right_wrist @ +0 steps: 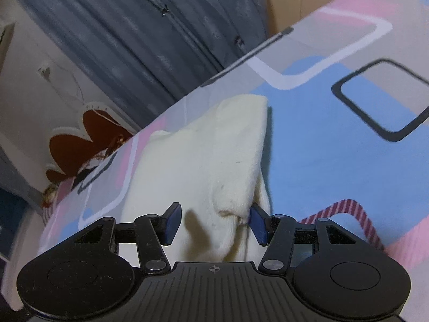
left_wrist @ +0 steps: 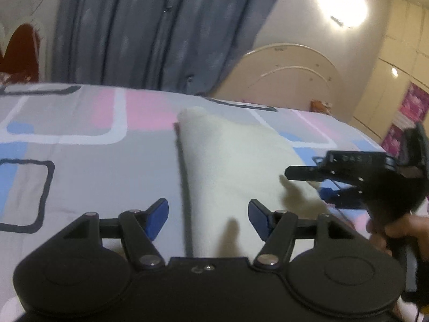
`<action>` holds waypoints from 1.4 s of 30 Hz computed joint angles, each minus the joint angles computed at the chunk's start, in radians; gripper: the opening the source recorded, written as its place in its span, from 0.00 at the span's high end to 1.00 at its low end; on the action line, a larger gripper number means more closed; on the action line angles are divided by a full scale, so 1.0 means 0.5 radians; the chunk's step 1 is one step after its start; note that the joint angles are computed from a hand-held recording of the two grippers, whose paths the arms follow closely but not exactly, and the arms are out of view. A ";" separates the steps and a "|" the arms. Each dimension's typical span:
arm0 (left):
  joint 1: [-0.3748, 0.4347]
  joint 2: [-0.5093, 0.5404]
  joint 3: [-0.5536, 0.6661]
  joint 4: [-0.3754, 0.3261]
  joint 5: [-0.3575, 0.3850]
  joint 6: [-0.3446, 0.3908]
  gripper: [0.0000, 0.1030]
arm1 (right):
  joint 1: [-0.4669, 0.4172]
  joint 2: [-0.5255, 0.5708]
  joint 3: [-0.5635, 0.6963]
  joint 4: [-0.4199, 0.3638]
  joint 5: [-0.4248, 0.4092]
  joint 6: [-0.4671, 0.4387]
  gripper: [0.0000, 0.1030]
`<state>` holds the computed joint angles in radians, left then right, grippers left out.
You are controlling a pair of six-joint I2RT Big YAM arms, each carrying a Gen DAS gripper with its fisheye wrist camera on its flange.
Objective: Fold small clothes
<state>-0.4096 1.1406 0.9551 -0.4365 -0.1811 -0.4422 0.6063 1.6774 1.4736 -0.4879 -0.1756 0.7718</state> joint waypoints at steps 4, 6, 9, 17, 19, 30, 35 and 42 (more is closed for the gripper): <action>0.036 0.089 0.035 0.052 0.012 -0.028 0.39 | 0.030 0.077 0.111 -0.030 0.070 -0.181 0.57; 0.044 0.125 0.050 0.065 0.023 -0.061 0.39 | 0.027 0.117 0.160 -0.050 0.061 -0.244 0.71; 0.049 0.181 0.069 0.090 0.051 -0.123 0.40 | 0.032 0.157 0.211 -0.032 0.043 -0.421 0.81; -0.009 0.301 0.120 0.127 0.114 -0.189 0.40 | 0.041 0.182 0.286 -0.083 0.325 -1.098 0.82; -0.023 0.312 0.108 0.113 0.109 -0.176 0.40 | 0.000 0.211 0.292 -0.227 0.229 -1.010 0.82; 0.067 0.183 0.096 -0.106 0.326 -0.138 0.41 | -0.118 -0.222 -0.181 -0.206 -0.225 -0.450 0.50; 0.093 0.105 0.071 -0.212 0.491 -0.295 0.50 | -0.068 -0.326 -0.242 -0.278 -0.153 -0.309 0.51; 0.104 0.118 0.055 -0.164 0.616 -0.421 0.78 | -0.022 -0.348 -0.229 -0.294 -0.164 -0.212 0.87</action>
<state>-0.3576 1.1995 0.9825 -0.5185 0.1268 -0.6525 0.5955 1.5031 1.3589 -0.6348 -0.2575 0.6660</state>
